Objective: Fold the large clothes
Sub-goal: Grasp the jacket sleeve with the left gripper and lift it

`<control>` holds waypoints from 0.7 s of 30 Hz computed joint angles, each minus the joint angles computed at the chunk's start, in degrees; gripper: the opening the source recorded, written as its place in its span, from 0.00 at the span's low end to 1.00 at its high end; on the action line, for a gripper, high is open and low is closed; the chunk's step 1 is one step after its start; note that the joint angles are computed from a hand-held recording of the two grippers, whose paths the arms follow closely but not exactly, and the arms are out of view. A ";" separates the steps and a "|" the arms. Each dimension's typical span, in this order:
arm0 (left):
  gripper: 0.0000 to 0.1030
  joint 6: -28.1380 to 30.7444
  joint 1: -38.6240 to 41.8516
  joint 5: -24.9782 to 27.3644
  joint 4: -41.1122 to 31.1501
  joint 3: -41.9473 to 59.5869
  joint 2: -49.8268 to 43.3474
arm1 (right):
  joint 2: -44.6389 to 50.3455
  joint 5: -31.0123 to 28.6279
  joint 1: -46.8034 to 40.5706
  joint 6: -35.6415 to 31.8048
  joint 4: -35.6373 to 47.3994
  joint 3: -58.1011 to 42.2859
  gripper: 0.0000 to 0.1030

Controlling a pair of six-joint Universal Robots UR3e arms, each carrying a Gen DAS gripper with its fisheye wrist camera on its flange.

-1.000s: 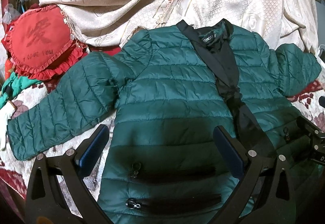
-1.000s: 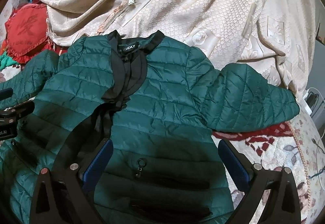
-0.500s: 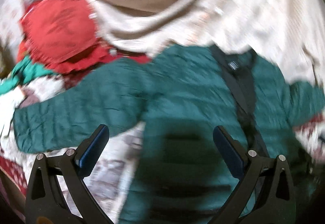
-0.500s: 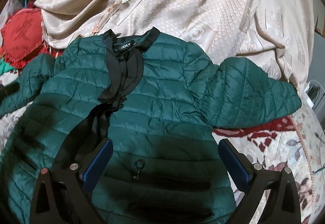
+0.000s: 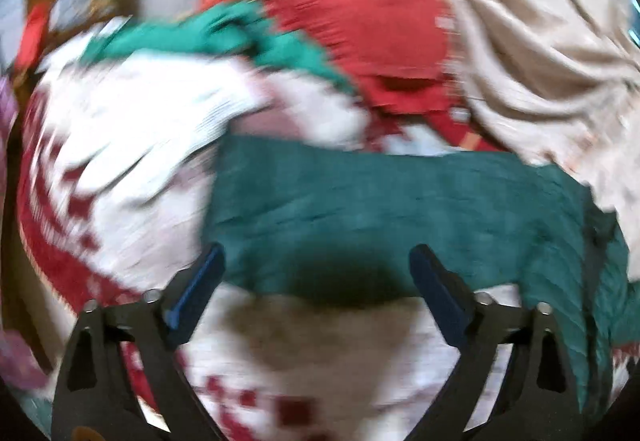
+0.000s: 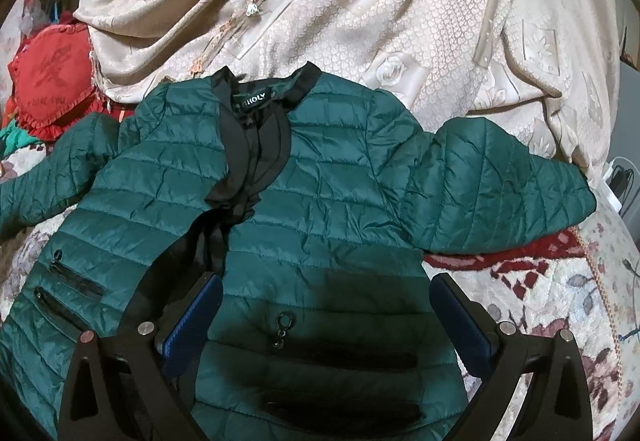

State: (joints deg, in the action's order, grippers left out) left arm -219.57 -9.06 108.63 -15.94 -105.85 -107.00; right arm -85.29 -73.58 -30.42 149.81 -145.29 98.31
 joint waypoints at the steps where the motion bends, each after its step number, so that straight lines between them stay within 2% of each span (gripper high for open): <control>1: 0.79 -0.60 1.82 -1.71 3.64 -4.36 0.85 | 0.23 -0.49 0.31 0.08 -0.32 0.02 0.99; 5: 0.77 -3.40 7.56 -9.13 23.87 -18.35 -0.84 | 0.73 -1.88 1.20 -0.39 -1.07 0.40 0.99; 6: 0.77 -3.40 8.30 -10.57 26.41 -18.61 -2.39 | 1.01 -2.36 1.53 -0.56 -1.31 0.45 0.99; 9: 0.78 -2.33 9.76 -14.12 31.85 -17.54 -6.92 | 1.79 -3.82 2.50 -0.95 -1.65 0.38 0.99; 11: 0.88 -2.76 10.85 -16.21 34.31 -16.34 -9.20 | 2.06 -4.16 2.79 -1.08 -1.70 0.35 0.99; 12: 0.97 -3.73 11.26 -17.54 36.35 -15.73 -10.40 | 2.17 -4.30 2.94 -1.10 -1.80 0.36 0.99; 15: 0.96 -7.33 9.90 -15.47 35.57 -13.61 -11.08 | 2.43 -4.56 3.27 -1.11 -1.78 0.22 0.99; 16: 0.71 -7.76 9.75 -15.50 36.70 -13.64 -11.30 | 2.54 -4.68 3.37 -1.07 -1.86 0.16 0.99; 18: 0.29 -7.32 9.78 -15.86 33.77 -12.52 -10.45 | 2.73 -4.65 3.37 -0.82 -1.71 -0.02 0.99; 21: 0.28 -7.47 9.54 -14.48 34.01 -12.44 -9.71 | 2.87 -4.66 3.20 -0.45 -1.37 -0.29 0.99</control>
State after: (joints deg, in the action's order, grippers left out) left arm -227.04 0.48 94.15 18.07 -118.29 -116.70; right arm -82.42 -78.25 -27.21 149.37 -146.66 98.02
